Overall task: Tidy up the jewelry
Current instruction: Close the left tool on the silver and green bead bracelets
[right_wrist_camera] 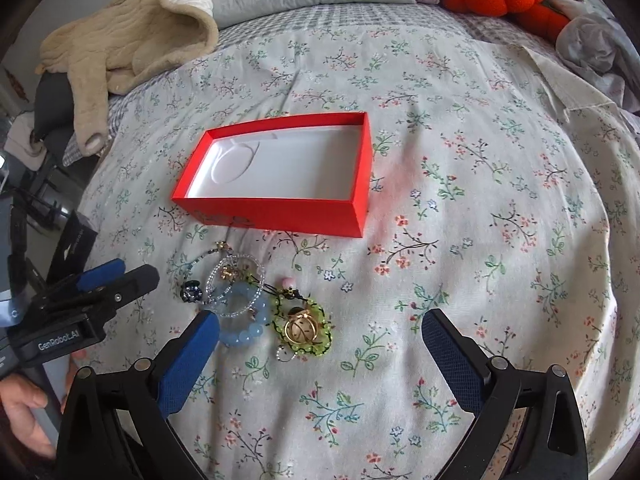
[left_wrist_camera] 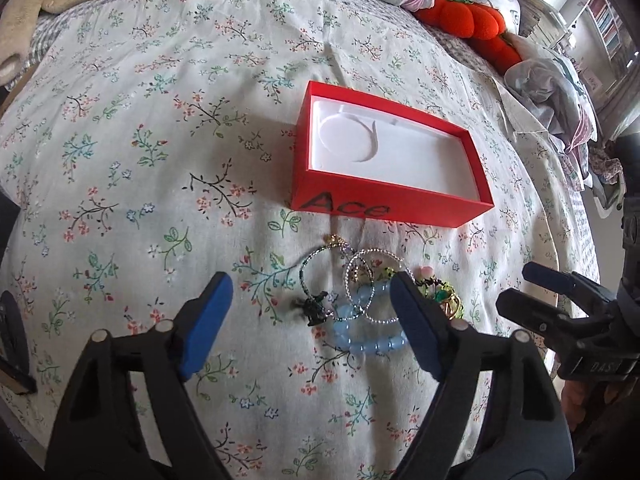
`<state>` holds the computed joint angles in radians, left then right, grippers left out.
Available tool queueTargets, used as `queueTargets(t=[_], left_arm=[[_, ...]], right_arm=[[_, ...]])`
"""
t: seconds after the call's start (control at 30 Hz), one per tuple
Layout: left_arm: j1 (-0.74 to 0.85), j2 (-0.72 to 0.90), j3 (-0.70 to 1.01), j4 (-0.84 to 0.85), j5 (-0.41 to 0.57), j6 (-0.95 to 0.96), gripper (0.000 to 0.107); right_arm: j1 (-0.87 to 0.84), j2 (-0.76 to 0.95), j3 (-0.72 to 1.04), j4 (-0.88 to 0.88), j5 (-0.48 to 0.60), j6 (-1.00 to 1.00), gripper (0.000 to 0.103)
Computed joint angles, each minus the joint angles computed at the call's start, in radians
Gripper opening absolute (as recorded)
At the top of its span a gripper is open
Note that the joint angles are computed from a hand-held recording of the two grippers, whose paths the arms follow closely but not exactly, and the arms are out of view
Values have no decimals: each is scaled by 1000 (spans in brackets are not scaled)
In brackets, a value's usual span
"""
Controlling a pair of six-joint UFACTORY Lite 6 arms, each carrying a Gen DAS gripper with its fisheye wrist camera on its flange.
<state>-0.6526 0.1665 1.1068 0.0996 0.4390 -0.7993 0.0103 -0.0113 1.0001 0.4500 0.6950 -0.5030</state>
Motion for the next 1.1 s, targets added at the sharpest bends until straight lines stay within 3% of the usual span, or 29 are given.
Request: queueTargets(t=[0.13,0.27,0.4,0.7,0.9,1.1], left_arm=[[46,87,44,-159,-24,175,57],[61,165,98,-212,-14,250,41],[61,224,145,-199,8,260,36],[72,249,163,-190,21,290,23],[64,252,160,-189,14,290,9],[57,207,134,-215,2,303,4]], right_arm=[[24,124,76,67,0,-68,74],[41,249,164,121,27,-115,55],[62,337,223,150,52,-140,40],[113,445,278,118,37,-107,20],[146,419,244,70,-25,-84,9],[126,375,221,83,-26,-100,8]])
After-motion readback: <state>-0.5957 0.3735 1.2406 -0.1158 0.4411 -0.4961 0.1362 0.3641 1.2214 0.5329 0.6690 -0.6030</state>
